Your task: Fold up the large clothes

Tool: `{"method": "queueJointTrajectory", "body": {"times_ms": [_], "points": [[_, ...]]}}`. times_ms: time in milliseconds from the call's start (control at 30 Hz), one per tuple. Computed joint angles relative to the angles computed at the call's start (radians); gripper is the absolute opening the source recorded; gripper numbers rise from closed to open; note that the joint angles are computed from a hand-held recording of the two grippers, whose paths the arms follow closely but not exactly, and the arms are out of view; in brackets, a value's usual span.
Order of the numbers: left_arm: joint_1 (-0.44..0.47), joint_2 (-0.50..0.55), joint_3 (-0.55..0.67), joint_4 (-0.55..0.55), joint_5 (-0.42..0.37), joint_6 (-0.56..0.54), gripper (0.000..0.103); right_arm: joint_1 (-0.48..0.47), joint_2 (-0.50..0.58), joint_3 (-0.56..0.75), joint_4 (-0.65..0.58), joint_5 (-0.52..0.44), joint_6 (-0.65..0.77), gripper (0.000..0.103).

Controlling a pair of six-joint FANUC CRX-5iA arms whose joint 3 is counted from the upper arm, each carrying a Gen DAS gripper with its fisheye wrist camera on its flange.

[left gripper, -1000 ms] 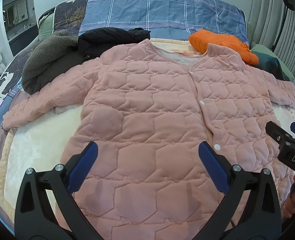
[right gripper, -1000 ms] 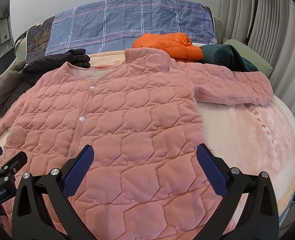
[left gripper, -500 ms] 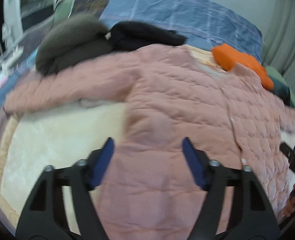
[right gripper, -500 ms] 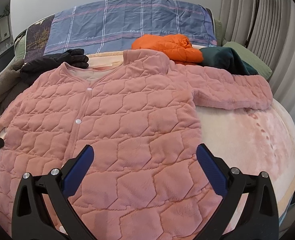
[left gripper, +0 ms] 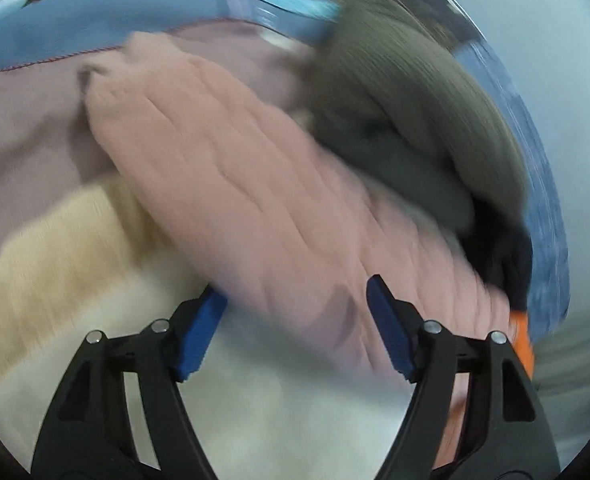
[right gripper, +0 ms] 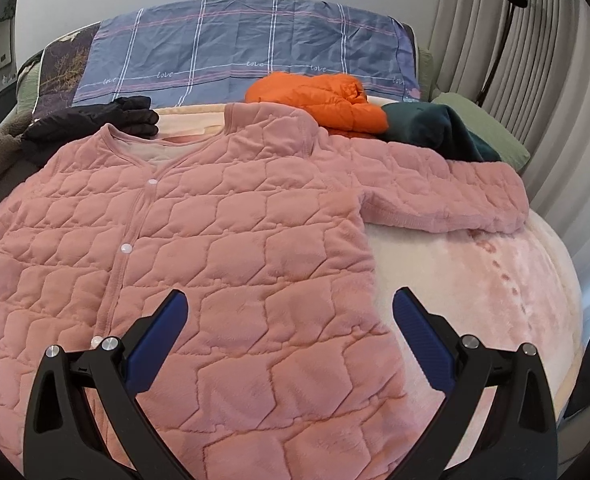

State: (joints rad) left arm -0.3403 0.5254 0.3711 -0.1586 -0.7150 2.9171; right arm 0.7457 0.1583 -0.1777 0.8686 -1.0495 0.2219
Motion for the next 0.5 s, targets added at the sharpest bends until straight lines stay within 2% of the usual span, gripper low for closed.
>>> {"method": "queueJointTrajectory", "body": {"times_ms": [67,100,133,167,200,233,300,367,400,500], "points": [[0.025,-0.021,-0.055,-0.004,0.081,0.084,0.072,-0.002,0.005,0.005,0.007,-0.006,0.006,0.102],[0.032,-0.029,-0.073,-0.026,0.111,0.151,0.064,-0.004,0.008,0.007,0.010,-0.009,0.007,0.102],[0.032,-0.029,-0.070,-0.047,0.112,0.196,0.046,-0.006,0.010,0.008,0.010,-0.009,0.008,0.102],[0.033,-0.029,-0.069,-0.064,0.116,0.225,0.037,-0.007,0.010,0.007,0.010,-0.008,0.008,0.102],[0.038,-0.032,-0.075,-0.067,0.130,0.226,0.020,-0.006,0.011,0.008,0.010,-0.008,0.009,0.102],[0.032,-0.036,-0.070,-0.096,0.133,0.241,0.015,-0.008,0.011,0.008,0.010,-0.007,0.011,0.102],[0.019,-0.040,-0.037,-0.161,0.113,0.257,0.013,-0.014,0.015,0.008,0.009,-0.006,0.020,0.102],[-0.031,-0.036,0.060,-0.286,0.013,0.250,0.013,-0.022,0.018,0.009,0.006,-0.001,0.025,0.102],[-0.072,-0.019,0.136,-0.345,-0.037,0.215,0.013,-0.026,0.019,0.010,0.001,0.001,0.026,0.102],[-0.132,0.030,0.281,-0.365,-0.044,0.050,0.013,-0.042,0.013,0.011,-0.022,0.033,0.028,0.102]]}}
